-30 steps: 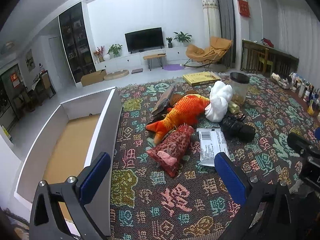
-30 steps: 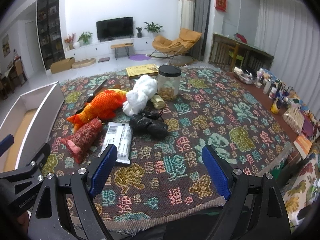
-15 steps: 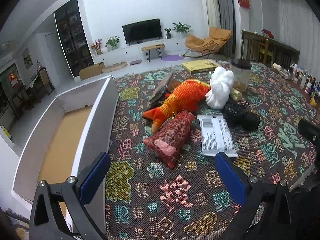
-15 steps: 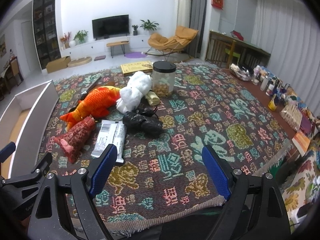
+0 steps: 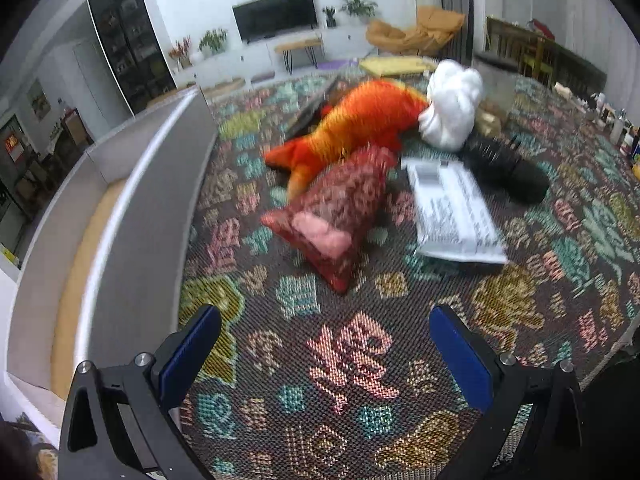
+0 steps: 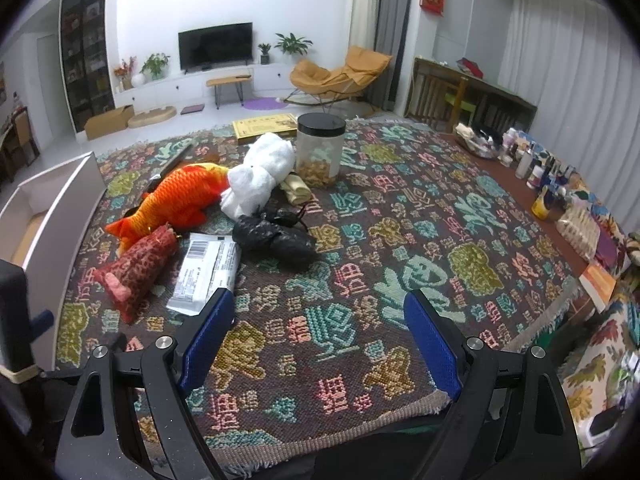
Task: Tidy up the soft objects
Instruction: 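Lower the left tool onto the red mesh bag and grasp it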
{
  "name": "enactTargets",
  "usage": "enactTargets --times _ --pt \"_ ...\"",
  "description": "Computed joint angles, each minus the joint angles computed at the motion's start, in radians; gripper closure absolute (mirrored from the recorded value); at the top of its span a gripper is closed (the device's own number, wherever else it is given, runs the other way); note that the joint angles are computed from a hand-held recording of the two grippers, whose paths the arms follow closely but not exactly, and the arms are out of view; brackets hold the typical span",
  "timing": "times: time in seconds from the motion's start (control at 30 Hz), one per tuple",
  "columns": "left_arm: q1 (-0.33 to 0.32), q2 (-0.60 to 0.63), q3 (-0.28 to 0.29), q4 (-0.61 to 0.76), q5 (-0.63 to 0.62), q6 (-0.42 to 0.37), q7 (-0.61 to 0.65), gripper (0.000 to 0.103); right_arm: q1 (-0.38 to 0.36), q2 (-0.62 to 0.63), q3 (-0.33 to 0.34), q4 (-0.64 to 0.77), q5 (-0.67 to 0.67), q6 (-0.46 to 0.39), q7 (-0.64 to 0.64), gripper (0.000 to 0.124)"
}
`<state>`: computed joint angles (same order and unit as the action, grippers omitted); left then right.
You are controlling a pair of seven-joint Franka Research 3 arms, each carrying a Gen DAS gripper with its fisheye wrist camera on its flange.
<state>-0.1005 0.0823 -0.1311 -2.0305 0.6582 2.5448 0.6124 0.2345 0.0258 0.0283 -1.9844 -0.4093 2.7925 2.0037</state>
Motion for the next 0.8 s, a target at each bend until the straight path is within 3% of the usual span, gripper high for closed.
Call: enactTargets --times 0.3,0.43,0.6,0.7,0.8 --pt "0.011 0.080 0.009 0.031 -0.101 -0.025 0.087 0.000 0.014 0.046 -0.011 0.041 -0.004 -0.033 0.001 0.035" --pt "0.015 0.116 0.008 0.046 -0.155 -0.037 0.141 0.000 0.011 0.079 -0.007 0.065 0.128 -0.041 -0.081 0.035" --pt "0.057 0.102 0.003 -0.016 -0.296 0.089 0.202 0.000 0.007 0.160 0.006 0.126 0.327 -0.078 -0.203 0.035" --pt "0.053 0.099 0.014 -0.030 -0.286 0.119 0.210 0.000 0.001 0.215 0.026 0.172 0.470 -0.142 -0.303 0.035" --pt "0.042 0.096 0.034 -0.049 -0.226 0.169 0.172 0.000 0.018 0.256 0.014 0.191 0.511 -0.170 -0.322 0.035"
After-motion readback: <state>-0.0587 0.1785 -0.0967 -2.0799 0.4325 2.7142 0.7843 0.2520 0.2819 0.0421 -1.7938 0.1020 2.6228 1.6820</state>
